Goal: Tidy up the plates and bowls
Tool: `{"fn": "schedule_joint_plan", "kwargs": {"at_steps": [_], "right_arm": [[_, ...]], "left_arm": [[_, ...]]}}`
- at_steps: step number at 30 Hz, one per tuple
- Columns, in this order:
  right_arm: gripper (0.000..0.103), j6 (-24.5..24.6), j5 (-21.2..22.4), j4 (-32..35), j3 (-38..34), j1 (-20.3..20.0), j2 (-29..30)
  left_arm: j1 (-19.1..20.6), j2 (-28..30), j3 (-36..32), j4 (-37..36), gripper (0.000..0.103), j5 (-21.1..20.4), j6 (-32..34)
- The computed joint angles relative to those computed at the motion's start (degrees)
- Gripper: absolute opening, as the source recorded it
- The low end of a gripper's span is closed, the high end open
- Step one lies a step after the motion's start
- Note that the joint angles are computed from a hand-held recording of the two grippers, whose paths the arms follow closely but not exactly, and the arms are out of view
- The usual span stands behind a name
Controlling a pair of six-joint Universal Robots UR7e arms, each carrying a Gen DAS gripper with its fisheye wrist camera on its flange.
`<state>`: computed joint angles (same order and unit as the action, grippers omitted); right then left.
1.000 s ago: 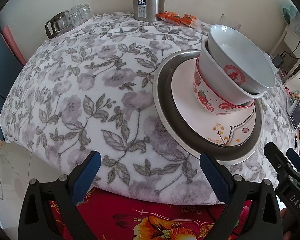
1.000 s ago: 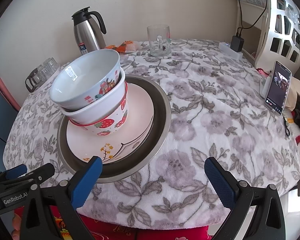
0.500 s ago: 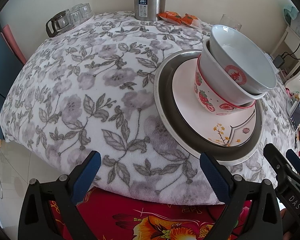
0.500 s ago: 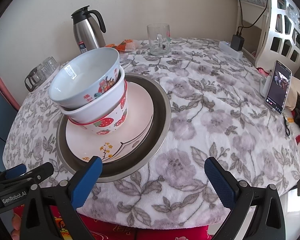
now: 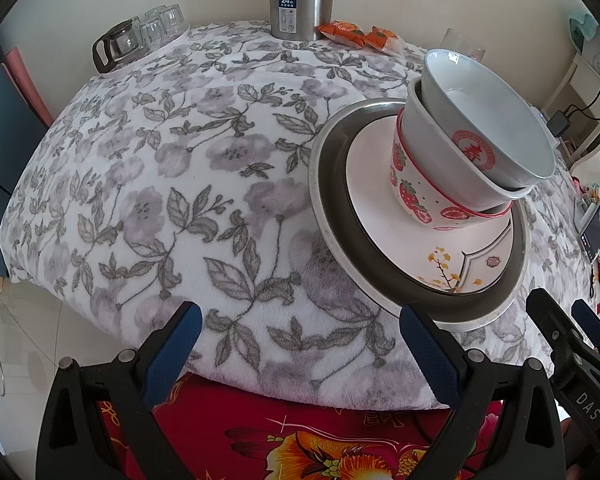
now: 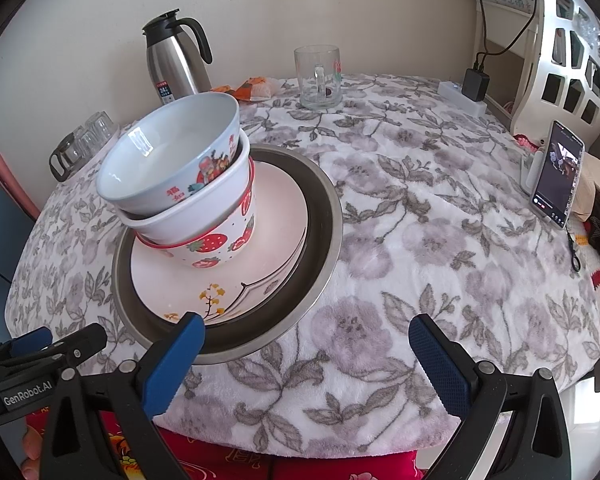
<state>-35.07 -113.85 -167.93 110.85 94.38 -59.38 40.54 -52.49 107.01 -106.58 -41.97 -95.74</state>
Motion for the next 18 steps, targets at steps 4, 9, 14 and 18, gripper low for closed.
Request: {"fn": "schedule_joint_plan", "kwargs": {"at_steps": [4,9,14,18], "right_arm": [[0.103,0.01,-0.03,0.01,0.0,0.0,0.03],[0.103,0.01,-0.04,-0.02,-0.01,0.0,0.06],[0.103,0.0,-0.05,-0.03,0.03,-0.02,0.05],[0.103,0.04,-0.1,0.08,-0.08,0.03,0.09]], "left_arm": [[0.02,-0.02,0.0,-0.02,0.099,0.03,0.09],[0.01,0.04,0.03,-0.16,0.099,0.04,0.13],[-0.09,0.02,0.0,0.11,0.099,0.33,-0.18],[-0.78,-0.04,0.09,0.55,0.099,1.55,-0.64]]}}
